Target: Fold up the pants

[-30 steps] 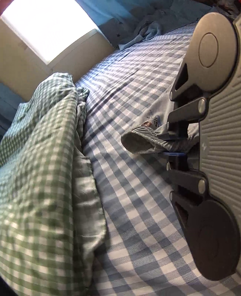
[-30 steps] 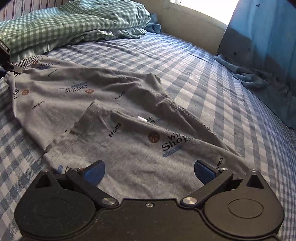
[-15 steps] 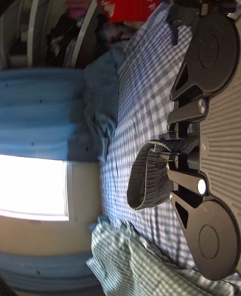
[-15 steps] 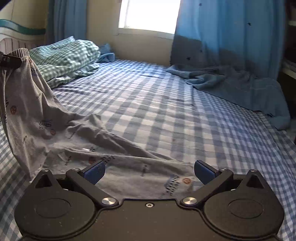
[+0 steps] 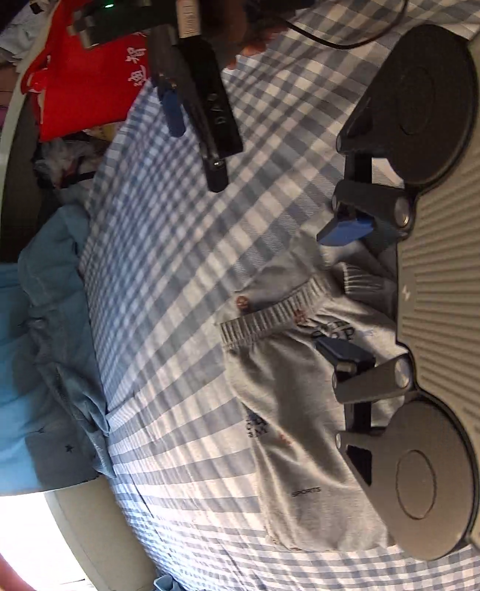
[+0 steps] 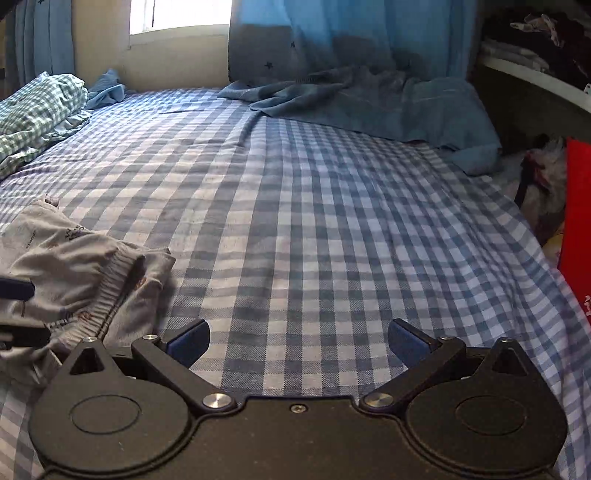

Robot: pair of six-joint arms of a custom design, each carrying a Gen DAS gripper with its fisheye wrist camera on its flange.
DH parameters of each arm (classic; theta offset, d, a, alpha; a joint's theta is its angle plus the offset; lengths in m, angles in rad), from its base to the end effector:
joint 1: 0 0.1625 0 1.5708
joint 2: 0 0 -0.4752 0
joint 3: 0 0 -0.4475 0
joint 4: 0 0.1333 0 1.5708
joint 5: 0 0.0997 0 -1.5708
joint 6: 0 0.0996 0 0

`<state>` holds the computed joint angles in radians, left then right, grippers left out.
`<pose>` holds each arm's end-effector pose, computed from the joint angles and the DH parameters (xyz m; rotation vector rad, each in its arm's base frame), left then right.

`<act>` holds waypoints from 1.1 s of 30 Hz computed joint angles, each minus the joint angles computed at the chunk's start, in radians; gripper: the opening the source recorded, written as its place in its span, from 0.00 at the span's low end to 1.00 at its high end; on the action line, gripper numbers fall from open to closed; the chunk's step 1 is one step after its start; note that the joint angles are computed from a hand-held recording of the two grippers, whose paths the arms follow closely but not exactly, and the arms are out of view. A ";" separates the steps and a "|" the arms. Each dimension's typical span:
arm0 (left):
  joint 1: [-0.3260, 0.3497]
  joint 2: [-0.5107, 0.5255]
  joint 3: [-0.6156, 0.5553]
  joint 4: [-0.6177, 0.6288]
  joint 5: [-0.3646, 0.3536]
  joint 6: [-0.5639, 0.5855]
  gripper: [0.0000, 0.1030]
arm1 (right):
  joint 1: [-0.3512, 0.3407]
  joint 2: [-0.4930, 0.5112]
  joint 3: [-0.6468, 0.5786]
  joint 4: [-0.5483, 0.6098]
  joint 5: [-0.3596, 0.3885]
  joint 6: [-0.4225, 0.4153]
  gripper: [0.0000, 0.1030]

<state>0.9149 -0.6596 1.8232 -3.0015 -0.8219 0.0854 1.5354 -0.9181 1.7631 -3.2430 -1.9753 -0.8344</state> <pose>-0.2481 -0.6522 -0.0013 0.7615 2.3142 -0.5827 0.0685 -0.7234 0.2167 0.7171 -2.2406 0.7303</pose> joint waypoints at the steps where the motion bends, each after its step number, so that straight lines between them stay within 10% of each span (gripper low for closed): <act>1: -0.002 -0.001 0.013 -0.001 0.017 0.001 0.68 | -0.008 -0.005 -0.006 0.048 0.034 0.021 0.99; 9: 0.008 -0.011 0.050 0.025 0.068 0.029 0.55 | -0.023 0.021 -0.123 0.447 0.359 0.155 0.86; 14: 0.008 -0.006 0.047 0.002 0.039 0.068 0.49 | 0.003 0.112 -0.234 0.545 0.358 0.125 0.59; 20: 0.028 -0.013 0.029 0.011 -0.004 0.018 0.09 | 0.010 0.153 -0.300 0.631 0.332 0.179 0.26; 33: 0.012 -0.050 0.044 -0.057 -0.122 -0.023 0.08 | 0.049 0.083 -0.274 0.597 0.252 0.156 0.22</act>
